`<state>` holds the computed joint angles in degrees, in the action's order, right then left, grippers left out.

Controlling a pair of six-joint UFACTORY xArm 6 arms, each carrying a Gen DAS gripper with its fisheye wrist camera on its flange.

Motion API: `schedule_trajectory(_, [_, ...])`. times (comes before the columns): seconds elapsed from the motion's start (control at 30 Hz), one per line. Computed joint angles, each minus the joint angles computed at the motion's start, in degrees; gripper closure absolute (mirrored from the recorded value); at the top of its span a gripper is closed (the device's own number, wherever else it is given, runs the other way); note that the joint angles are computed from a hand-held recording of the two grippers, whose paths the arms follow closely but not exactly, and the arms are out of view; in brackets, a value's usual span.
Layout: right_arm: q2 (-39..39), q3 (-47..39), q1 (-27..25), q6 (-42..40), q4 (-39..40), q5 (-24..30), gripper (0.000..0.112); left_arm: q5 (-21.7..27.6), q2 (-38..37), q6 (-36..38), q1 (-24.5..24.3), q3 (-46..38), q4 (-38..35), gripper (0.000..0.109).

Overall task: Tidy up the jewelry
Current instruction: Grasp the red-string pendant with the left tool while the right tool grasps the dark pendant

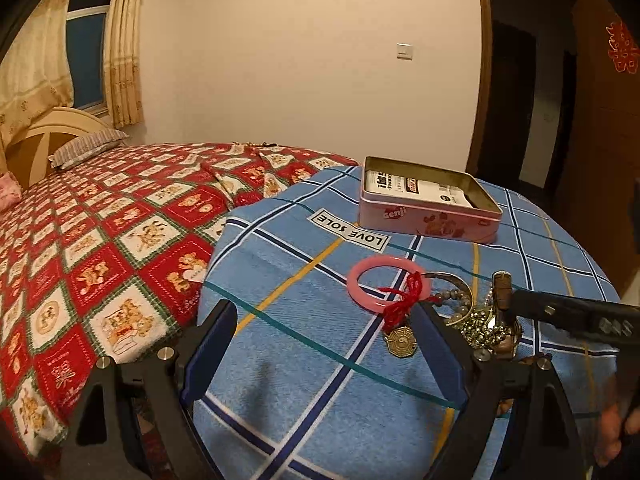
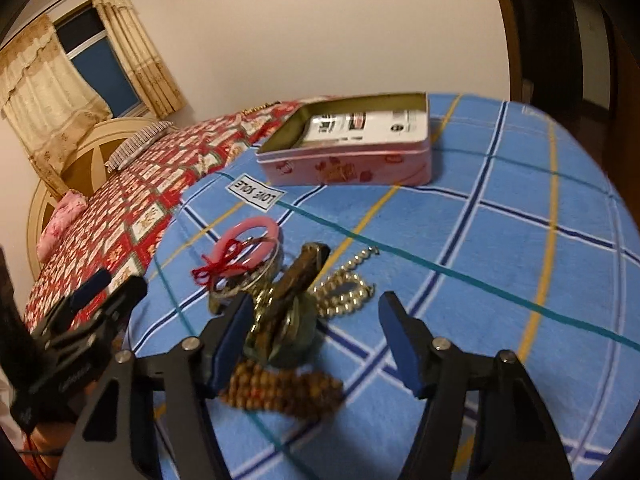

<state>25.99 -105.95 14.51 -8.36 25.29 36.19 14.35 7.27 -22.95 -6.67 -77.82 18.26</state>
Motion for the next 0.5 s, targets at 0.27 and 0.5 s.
schedule_trajectory(0.27, [8.6, -13.1, -1.2, -3.2, 6.6, 10.2, 0.085, 0.5, 3.3, 17.1, -0.9, -3.7, -14.7, 0.020])
schedule_trajectory(0.5, [6.1, -10.8, -2.1, -7.5, 10.4, 6.0, 0.091, 5.6, 7.7, 32.1, -2.7, -10.8, -28.6, 0.020])
